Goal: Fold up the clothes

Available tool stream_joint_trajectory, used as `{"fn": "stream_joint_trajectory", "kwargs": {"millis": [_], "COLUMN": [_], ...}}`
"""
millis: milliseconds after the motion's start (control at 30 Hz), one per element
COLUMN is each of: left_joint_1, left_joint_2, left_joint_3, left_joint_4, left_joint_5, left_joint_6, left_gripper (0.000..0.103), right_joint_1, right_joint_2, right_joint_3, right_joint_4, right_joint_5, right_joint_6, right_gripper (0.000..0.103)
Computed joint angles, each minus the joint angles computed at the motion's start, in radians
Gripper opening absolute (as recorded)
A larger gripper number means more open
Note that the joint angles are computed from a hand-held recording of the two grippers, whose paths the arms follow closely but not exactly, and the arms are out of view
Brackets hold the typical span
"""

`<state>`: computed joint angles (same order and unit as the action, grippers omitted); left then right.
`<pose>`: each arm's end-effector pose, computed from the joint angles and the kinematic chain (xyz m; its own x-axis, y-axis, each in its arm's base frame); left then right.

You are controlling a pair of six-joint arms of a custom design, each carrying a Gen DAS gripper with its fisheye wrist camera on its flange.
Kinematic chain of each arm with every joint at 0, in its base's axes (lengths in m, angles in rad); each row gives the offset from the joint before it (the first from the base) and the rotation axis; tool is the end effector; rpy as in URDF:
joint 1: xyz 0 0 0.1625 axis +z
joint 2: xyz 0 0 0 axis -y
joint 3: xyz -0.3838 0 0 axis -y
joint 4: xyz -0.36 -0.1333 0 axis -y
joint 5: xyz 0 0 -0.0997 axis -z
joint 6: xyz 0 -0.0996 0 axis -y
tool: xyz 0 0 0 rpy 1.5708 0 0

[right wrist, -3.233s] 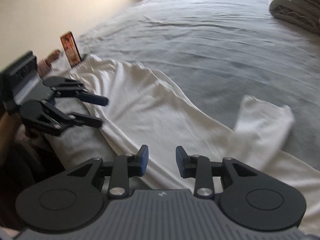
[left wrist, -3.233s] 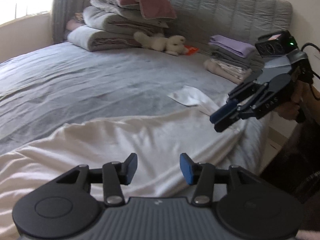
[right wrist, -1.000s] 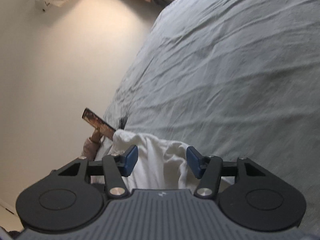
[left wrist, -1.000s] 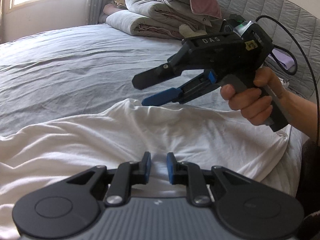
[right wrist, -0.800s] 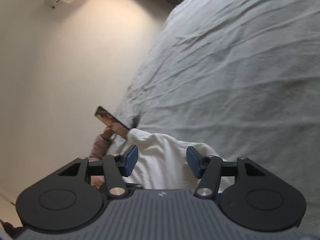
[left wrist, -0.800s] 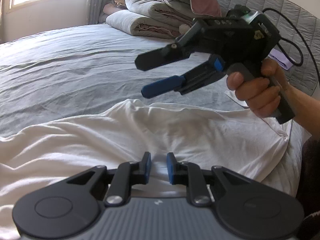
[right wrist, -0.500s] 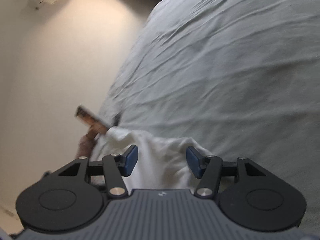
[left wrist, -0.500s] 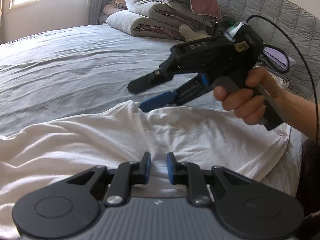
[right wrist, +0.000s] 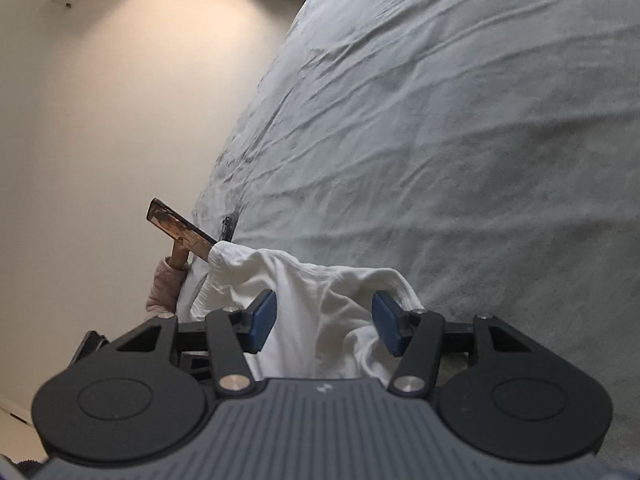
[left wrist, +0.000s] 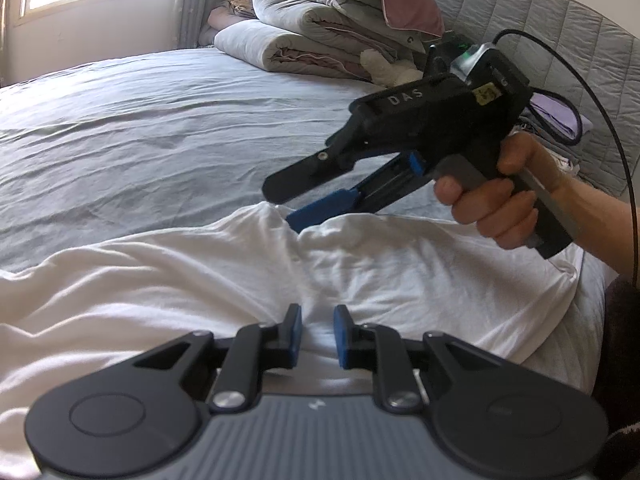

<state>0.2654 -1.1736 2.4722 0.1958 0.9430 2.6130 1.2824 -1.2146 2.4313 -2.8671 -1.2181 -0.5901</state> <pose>-0.0964 -0.2250 0.0817 -0.7059 0.5323 -0.4672 0.7020 0.6138 -0.3613 0.0568 -0.3981 0.0993 -0.9118 -0.3319 -0.2419 -0.2694 0.9279 -0.2577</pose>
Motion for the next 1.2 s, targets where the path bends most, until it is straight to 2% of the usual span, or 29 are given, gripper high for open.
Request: {"fn": "stream_joint_trajectory", "kwargs": {"millis": [33, 267, 400, 467, 567, 600, 633, 733, 833, 900, 967, 1000, 1067, 1200], "left_joint_1": [0.002, 0.027, 0.029, 0.03, 0.032, 0.034, 0.036, 0.048, 0.054, 0.052, 0.043, 0.029, 0.008, -0.007], "left_joint_2": [-0.001, -0.018, -0.018, -0.017, -0.016, -0.02, -0.025, -0.048, -0.051, -0.05, -0.058, -0.064, -0.077, -0.118], "left_joint_3": [0.0, -0.003, -0.003, -0.005, -0.008, -0.008, -0.007, -0.006, -0.008, -0.011, -0.009, -0.001, 0.012, 0.031], "left_joint_4": [-0.001, -0.007, -0.008, -0.008, -0.01, -0.01, -0.01, -0.001, 0.01, 0.02, 0.034, 0.046, 0.069, 0.102], "left_joint_5": [0.001, 0.012, 0.011, 0.01, 0.0, -0.005, -0.009, -0.009, -0.007, -0.008, -0.017, -0.031, -0.062, -0.124], "left_joint_6": [0.002, 0.029, 0.032, 0.03, 0.029, 0.026, 0.022, 0.028, 0.034, 0.033, 0.021, -0.003, -0.049, -0.13], "left_gripper": [0.018, 0.018, 0.018, 0.018, 0.018, 0.018, 0.018, 0.018, 0.018, 0.018, 0.018, 0.019, 0.02, 0.02], "right_joint_1": [-0.005, -0.045, -0.095, -0.087, -0.059, -0.054, -0.049, -0.046, -0.035, -0.018, -0.004, 0.004, 0.008, 0.026], "right_joint_2": [0.007, 0.1, 0.076, 0.06, 0.048, 0.043, 0.038, 0.012, 0.007, 0.052, 0.098, 0.117, 0.093, 0.051], "right_joint_3": [0.001, 0.022, 0.021, 0.016, 0.022, 0.026, 0.031, 0.059, 0.081, 0.091, 0.08, 0.071, 0.067, 0.07], "right_joint_4": [-0.006, -0.125, -0.049, -0.027, -0.07, -0.088, -0.107, -0.196, -0.279, -0.368, -0.405, -0.413, -0.366, -0.312], "right_joint_5": [0.012, 0.121, 0.195, 0.163, 0.083, 0.063, 0.046, 0.034, -0.005, -0.04, -0.051, -0.054, -0.054, -0.062], "right_joint_6": [0.001, 0.005, -0.002, -0.014, -0.018, -0.017, -0.016, -0.016, -0.033, -0.035, -0.008, 0.008, 0.002, -0.012], "right_gripper": [0.058, 0.053, 0.054, 0.048, 0.03, 0.017, 0.011, 0.008, 0.007, 0.007, 0.009, 0.012, 0.015, 0.03]}}
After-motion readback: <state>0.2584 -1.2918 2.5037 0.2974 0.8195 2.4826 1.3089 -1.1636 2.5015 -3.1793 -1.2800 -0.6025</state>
